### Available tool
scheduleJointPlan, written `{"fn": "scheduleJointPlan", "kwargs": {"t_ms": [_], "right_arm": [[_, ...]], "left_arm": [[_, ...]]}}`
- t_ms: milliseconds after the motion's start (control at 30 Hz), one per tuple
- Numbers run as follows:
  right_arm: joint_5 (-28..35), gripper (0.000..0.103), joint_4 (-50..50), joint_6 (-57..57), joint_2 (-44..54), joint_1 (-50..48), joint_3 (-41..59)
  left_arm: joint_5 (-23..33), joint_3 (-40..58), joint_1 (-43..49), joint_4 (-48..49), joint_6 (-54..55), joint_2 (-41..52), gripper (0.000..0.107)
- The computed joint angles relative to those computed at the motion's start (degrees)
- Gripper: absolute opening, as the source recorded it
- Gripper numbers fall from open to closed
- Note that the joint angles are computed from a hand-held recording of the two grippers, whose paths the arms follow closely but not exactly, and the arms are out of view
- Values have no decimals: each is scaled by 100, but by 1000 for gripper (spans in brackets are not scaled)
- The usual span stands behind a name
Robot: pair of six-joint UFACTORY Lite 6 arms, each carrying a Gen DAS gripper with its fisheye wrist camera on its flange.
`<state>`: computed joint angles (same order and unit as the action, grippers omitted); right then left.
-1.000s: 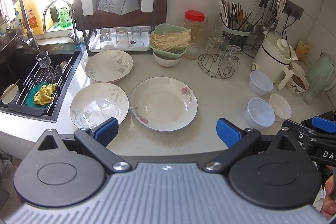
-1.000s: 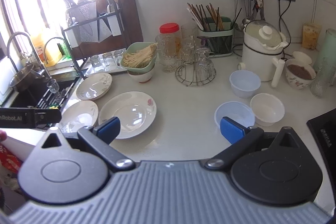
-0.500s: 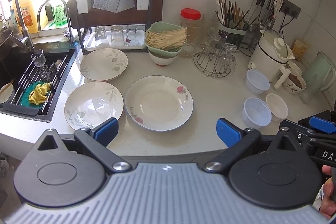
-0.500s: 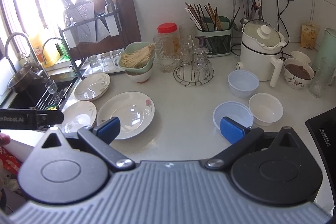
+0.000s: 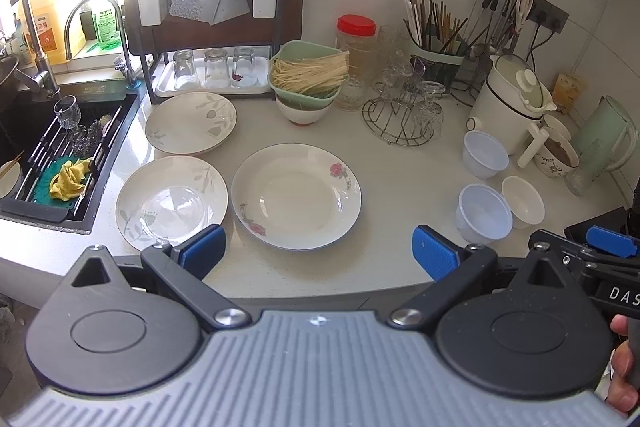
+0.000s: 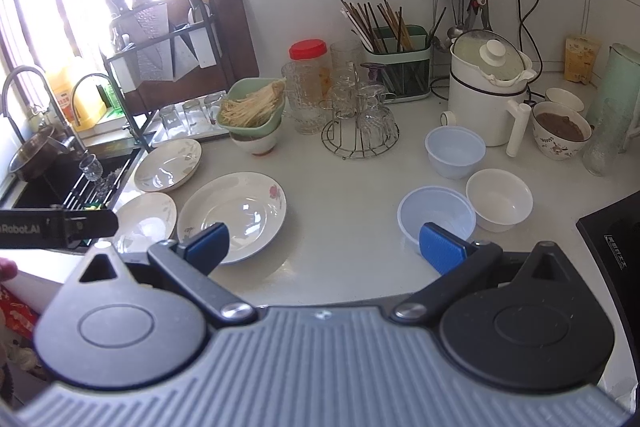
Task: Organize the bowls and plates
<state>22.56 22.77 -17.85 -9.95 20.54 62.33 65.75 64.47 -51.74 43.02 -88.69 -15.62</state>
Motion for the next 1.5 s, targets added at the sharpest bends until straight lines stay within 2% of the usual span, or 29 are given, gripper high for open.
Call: {"fn": "scheduleJointPlan", "kwargs": {"t_ms": [867, 1067, 1300, 1500], "right_arm": [[176, 103, 426, -401, 45, -192, -13], [281, 103, 1014, -1035, 96, -356, 10], [0, 103, 1338, -1428, 230, -362, -31], [-71, 103, 2679, -3008, 309, -438, -178]], "left_arm": [[-113, 108, 87, -166, 37, 224, 101], [-75, 200, 93, -150, 29, 329, 101], [70, 339, 20, 104, -366, 518, 101], [166, 357, 38, 176, -693, 788, 101]]}}
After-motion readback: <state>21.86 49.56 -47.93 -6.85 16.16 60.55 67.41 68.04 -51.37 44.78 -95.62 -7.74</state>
